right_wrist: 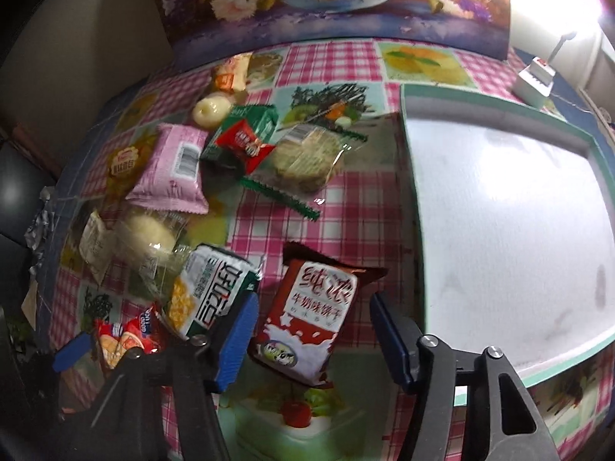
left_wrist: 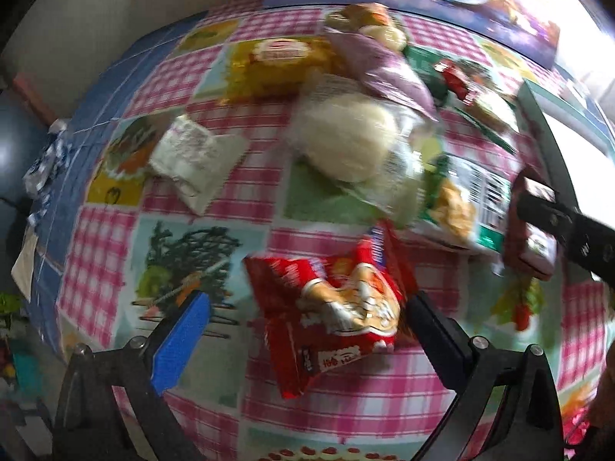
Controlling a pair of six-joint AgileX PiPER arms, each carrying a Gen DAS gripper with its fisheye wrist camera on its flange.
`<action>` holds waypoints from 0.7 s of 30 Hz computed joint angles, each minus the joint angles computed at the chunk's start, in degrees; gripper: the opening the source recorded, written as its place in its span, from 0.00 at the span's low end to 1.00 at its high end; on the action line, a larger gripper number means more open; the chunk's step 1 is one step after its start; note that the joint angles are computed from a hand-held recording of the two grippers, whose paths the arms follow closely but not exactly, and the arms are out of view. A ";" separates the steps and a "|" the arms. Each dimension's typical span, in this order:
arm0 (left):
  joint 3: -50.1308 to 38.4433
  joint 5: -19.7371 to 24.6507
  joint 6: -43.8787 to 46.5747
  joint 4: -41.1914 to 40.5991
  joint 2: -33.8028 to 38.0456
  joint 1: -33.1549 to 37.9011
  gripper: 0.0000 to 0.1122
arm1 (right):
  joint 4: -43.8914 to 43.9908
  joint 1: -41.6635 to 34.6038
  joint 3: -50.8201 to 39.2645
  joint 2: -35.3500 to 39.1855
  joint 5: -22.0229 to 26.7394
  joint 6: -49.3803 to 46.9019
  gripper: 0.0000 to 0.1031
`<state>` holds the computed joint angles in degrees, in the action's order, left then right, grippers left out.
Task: Organize snacks
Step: 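Grasp the red snack bag with the left tool while the right tool grasps the red-white milk biscuit pack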
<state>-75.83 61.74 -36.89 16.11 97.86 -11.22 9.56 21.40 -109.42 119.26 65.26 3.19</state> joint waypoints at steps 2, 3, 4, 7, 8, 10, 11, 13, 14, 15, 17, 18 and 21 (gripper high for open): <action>0.69 -0.67 0.23 -0.60 -0.46 1.23 0.82 | 0.15 0.29 -0.42 0.42 0.70 -0.73 0.61; 0.90 -1.16 0.74 -1.33 -0.56 1.83 0.80 | 0.11 0.37 -0.70 0.71 1.02 -0.92 0.60; 1.07 -1.49 1.06 -1.81 -0.52 2.14 0.80 | -0.20 0.52 -0.92 0.96 1.38 -0.88 0.59; 0.84 -1.70 1.53 -2.59 0.07 2.00 0.80 | -0.73 0.68 -0.85 1.30 1.64 -0.84 0.58; 0.97 -1.92 1.67 -2.89 0.05 2.01 0.80 | -1.08 0.82 -0.78 1.32 1.55 -0.85 0.58; 0.67 -3.39 3.38 -4.61 1.04 3.75 0.80 | -1.94 1.19 -0.63 1.49 1.59 -0.97 0.58; 0.58 -3.71 4.06 -5.32 1.28 4.48 0.80 | -2.57 1.51 -0.59 1.65 1.21 -1.03 0.58; 0.78 -4.84 5.01 -6.59 1.60 5.65 0.80 | -3.15 1.83 -0.03 1.29 0.85 -1.03 0.58; 1.74 -5.55 4.74 -6.86 1.15 5.67 0.80 | -3.31 1.90 0.11 1.23 0.68 -1.05 0.58; 1.62 -5.90 4.97 -7.50 1.46 6.17 0.80 | -3.49 2.02 0.39 1.06 0.49 -1.04 0.58; 2.07 -6.31 4.40 -7.71 1.37 6.26 0.80 | -4.57 2.76 0.14 1.35 0.25 -0.71 0.58; 2.01 -6.42 4.40 -7.79 1.53 6.51 0.80 | -5.16 3.10 0.61 1.16 -0.16 -0.69 0.58; 2.08 -6.71 4.48 -7.62 1.68 6.83 0.80 | -6.23 3.64 0.92 1.11 -0.68 -0.70 0.58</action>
<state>-73.74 55.02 -32.41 8.50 99.54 -4.39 3.32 25.04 -108.50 120.37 64.58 2.49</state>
